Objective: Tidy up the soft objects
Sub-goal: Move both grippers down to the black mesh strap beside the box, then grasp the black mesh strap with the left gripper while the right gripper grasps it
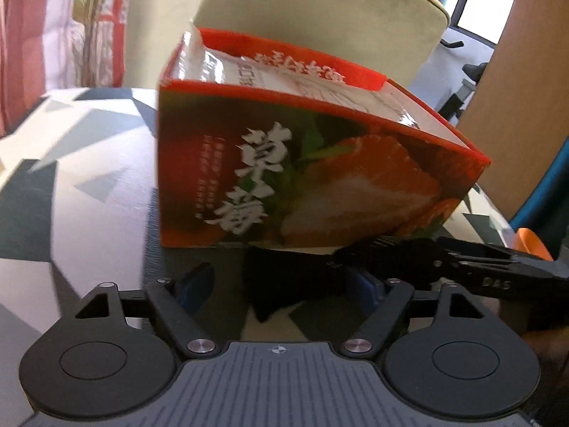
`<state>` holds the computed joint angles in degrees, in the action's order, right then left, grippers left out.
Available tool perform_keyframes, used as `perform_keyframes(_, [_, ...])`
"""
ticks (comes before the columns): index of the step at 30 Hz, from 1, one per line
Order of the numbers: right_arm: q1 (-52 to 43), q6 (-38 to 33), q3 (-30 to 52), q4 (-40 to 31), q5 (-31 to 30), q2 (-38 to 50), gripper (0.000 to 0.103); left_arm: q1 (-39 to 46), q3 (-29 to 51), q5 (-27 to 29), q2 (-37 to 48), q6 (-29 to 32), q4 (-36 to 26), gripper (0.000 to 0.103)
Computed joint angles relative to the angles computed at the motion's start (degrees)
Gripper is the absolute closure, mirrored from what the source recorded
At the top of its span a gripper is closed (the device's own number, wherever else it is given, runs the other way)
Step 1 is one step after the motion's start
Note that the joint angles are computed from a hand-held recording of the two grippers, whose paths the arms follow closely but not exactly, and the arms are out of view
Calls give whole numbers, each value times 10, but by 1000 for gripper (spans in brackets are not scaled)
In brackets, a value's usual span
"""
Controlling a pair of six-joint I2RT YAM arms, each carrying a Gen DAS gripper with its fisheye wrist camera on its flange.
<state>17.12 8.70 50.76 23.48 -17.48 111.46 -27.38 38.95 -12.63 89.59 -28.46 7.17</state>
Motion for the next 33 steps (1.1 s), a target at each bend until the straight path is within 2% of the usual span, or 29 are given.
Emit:
perform_keyframes(4, [0, -6, 4, -5, -7, 7, 26, 0, -11, 18, 13, 6, 39, 21])
perform_keyframes(6, [1, -5, 11, -17, -11, 13, 34, 4, -14, 32, 20, 3, 48, 23])
perform_keyframes(9, [0, -13, 8, -12, -19, 14, 37, 3, -19, 35, 26, 3, 58, 27])
perform_keyframes(21, [-7, -16, 13, -9, -39, 21, 35, 4, -25, 32, 26, 12, 59, 28])
perform_keyframes(23, [-7, -16, 13, -9, -38, 21, 36, 2, -22, 27, 28, 9, 58, 37])
perform_keyframes(25, [-6, -15, 13, -9, -37, 20, 37, 7, -25, 29, 24, 6, 57, 41])
perform_keyframes(30, [-7, -21, 10, -7, -48, 20, 53, 11, -31, 39, 15, 11, 53, 53])
perform_keyframes(33, [-6, -29, 10, -12, -52, 17, 60, 12, -29, 46, 11, 13, 48, 60])
